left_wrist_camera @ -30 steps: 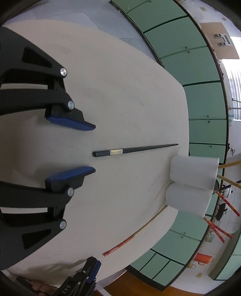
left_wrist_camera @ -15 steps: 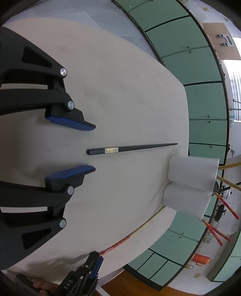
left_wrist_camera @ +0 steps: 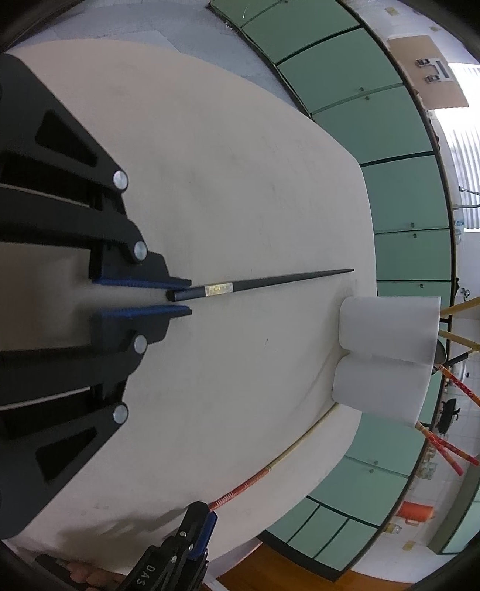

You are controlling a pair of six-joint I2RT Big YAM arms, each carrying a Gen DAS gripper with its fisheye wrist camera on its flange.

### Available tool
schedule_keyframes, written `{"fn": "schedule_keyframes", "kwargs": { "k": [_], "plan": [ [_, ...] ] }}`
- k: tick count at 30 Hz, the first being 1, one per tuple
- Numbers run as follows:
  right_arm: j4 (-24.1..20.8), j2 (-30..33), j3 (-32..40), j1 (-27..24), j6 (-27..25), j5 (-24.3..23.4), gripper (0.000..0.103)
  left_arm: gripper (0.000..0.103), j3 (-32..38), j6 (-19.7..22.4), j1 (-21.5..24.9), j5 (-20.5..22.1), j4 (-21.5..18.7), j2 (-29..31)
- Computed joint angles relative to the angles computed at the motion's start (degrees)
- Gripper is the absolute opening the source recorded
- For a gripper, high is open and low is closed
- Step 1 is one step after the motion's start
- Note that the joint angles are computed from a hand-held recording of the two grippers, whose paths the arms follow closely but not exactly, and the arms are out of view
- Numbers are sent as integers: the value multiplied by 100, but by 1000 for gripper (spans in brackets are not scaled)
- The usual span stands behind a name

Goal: Organize utensils
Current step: 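Close the left tool on the black chopstick end while the right holds the red chopstick, then lift both held chopsticks upright and carry them over the white holders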

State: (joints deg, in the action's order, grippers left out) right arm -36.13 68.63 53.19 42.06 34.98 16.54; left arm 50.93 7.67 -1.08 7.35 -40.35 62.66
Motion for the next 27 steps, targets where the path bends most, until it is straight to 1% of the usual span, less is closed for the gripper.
{"fn": "schedule_keyframes", "kwargs": {
  "k": [2, 5, 8, 9, 11, 16, 19, 22, 25, 27],
  "plan": [
    [-29, 34, 42, -8, 14, 7, 21, 7, 5, -25, -20, -43, 5, 7],
    [-94, 114, 127, -1, -10, 62, 20, 6, 25, -83, 7, 17, 0, 35],
    [-142, 162, 174, -1, 6, 123, 8, 6, 27, -129, -8, 16, 8, 44],
    [-130, 157, 169, -14, 3, 107, 7, 6, 27, -137, -14, 6, 11, 43],
    [-125, 149, 160, -15, 12, 117, 7, 6, 21, -153, -14, 5, 16, 38],
    [-200, 75, 169, 115, -16, 442, 7, 6, 4, -160, -26, -61, 19, -26],
    [-344, -84, 187, 236, -137, 743, 7, 6, -54, -33, -69, -176, -7, -253],
    [-440, -339, 224, 305, -208, 895, 7, 6, -38, 99, -70, -133, -104, -520],
    [-561, -561, 346, 342, -352, 1090, 6, 6, 30, 255, -121, -260, -163, -817],
    [-588, -693, 445, 337, -491, 1194, 6, 6, 125, 337, -115, -222, -184, -1028]
  ]
}}
